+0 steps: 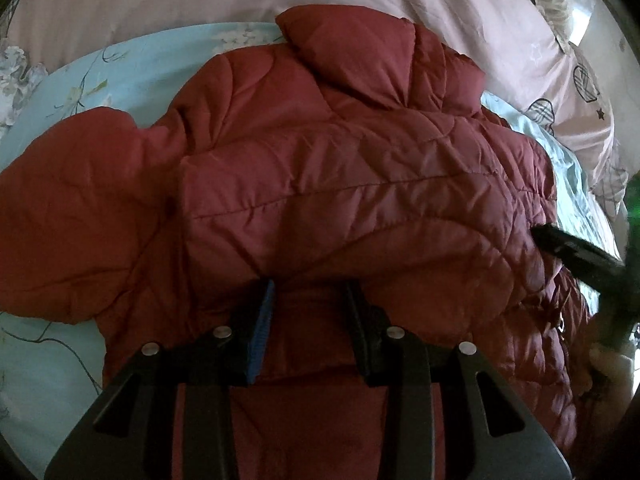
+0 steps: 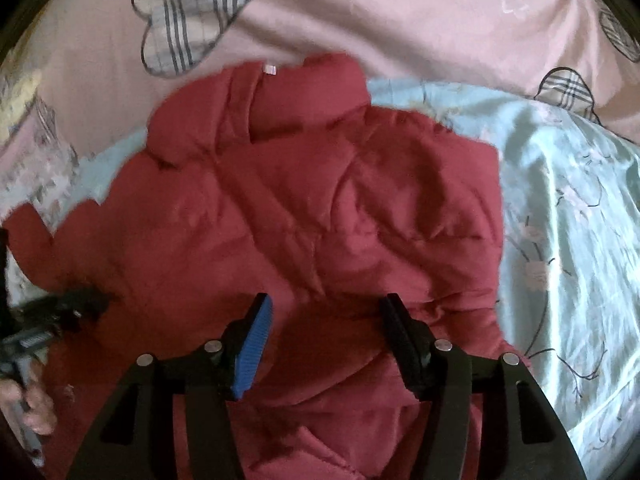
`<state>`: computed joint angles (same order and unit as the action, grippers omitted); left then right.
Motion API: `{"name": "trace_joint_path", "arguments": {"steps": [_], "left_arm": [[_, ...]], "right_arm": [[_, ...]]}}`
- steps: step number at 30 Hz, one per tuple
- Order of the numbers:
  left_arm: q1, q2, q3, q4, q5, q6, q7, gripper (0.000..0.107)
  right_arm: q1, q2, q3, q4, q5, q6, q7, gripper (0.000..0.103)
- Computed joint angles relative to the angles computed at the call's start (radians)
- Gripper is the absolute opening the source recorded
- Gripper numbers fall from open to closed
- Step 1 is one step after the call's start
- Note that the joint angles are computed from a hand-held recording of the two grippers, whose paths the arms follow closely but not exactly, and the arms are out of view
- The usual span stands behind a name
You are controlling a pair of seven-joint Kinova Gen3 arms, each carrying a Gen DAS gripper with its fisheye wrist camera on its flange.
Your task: Fold large clothes
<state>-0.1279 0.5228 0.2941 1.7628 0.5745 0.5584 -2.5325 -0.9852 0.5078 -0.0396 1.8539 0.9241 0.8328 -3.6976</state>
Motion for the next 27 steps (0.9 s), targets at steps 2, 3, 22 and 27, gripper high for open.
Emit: {"name": "trace_joint_path", "arguments": {"steps": [2, 3, 22, 27], "left_arm": [[-0.013, 0.015, 0.009, -0.008, 0.011, 0.007, -0.014, 0.033], [-0.021, 0.021, 0.013, -0.011, 0.017, 0.011, -0.024, 0.033], [-0.103, -0.028, -0.02, 0.01, 0.124, 0.074, -0.072, 0.049], [-0.156, -0.056, -0.051, 0.046, 0.192, 0.032, -0.092, 0.064]], "right_arm": [[-0.015, 0.02, 0.037, 0.002, -0.024, -0.027, 0.023, 0.059], [-0.023, 0.022, 0.049, 0.008, -0.02, -0.036, 0.011, 0.059], [-0.06, -0.058, -0.014, 0.068, 0.084, 0.013, -0.172, 0.06], [-0.074, -0.09, -0.069, 0.085, 0.133, 0.027, -0.23, 0.06]]}}
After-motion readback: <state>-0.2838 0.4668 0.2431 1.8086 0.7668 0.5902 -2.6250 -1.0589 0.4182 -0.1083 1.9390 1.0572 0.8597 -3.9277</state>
